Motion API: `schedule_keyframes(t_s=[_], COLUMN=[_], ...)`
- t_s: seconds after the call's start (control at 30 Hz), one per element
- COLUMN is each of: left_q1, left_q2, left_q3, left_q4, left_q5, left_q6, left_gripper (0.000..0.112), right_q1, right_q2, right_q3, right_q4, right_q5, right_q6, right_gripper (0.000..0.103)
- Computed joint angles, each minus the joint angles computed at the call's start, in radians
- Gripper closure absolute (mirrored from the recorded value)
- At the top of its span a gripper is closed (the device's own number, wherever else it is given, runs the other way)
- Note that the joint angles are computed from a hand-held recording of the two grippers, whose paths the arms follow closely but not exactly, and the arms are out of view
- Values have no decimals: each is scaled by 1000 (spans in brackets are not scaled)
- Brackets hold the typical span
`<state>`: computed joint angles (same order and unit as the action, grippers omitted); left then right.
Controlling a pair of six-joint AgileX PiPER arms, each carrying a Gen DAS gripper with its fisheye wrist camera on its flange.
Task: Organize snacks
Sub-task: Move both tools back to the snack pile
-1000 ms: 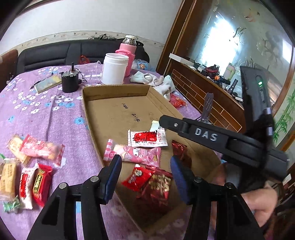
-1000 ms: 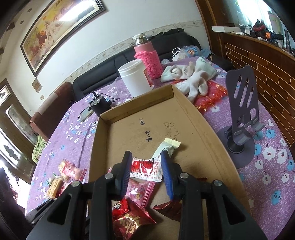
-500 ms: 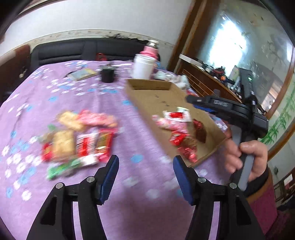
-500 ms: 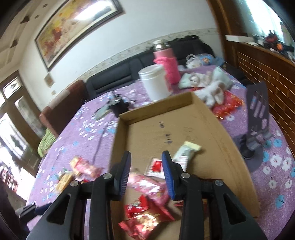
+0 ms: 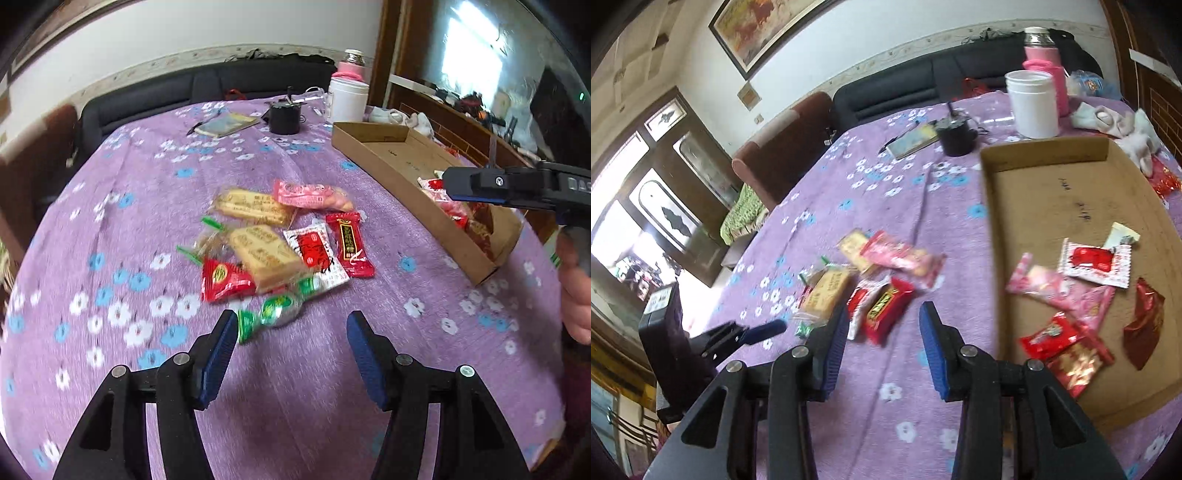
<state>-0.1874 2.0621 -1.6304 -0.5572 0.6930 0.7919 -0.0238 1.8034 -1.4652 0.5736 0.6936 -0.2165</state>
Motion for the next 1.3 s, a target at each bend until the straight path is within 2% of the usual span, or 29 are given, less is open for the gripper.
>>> schedule_keyframes(t_s=[0.2, 0.23, 0.33, 0.47, 0.57, 0.83, 0.9, 1.03, 1.17, 1.2, 1.3], left_q1=[-24, -26, -29, -43, -34, 18, 25, 41, 51, 52, 56], left_q2=[72, 77, 109, 110, 96, 82, 82, 79, 66, 61, 54], left_q3=[-91, -90, -125, -106, -74, -53, -51, -50, -33, -25, -15], left_q4=[83, 91, 88, 100, 61, -74, -96, -142, -188, -198, -232], left_q5=[11, 1, 15, -32, -49, -24, -16, -1, -3, -8, -6], left_q6=[-77, -84, -115, -155, -129, -43, -26, 2, 42, 53, 87], left_gripper=[48, 51, 72, 86, 87, 87, 87, 87, 87, 87, 87], right_q1=[24, 24, 20, 51, 80, 143, 146, 179, 181, 174, 160], right_q2=[70, 75, 91, 132, 186, 336, 350, 348, 310, 288, 229], right_q3=[-34, -37, -56, -133, -213, -400, -407, -394, -326, -292, -214], right_q4=[-4, -5, -26, -131, -226, -431, -417, -500, -509, -494, -451], right_q5=[19, 21, 34, 65, 99, 181, 175, 156, 100, 77, 33], right_q6=[40, 44, 66, 172, 268, 454, 442, 475, 453, 443, 397], right_gripper=[65, 65, 65, 65, 65, 65, 65, 66, 74, 78, 82])
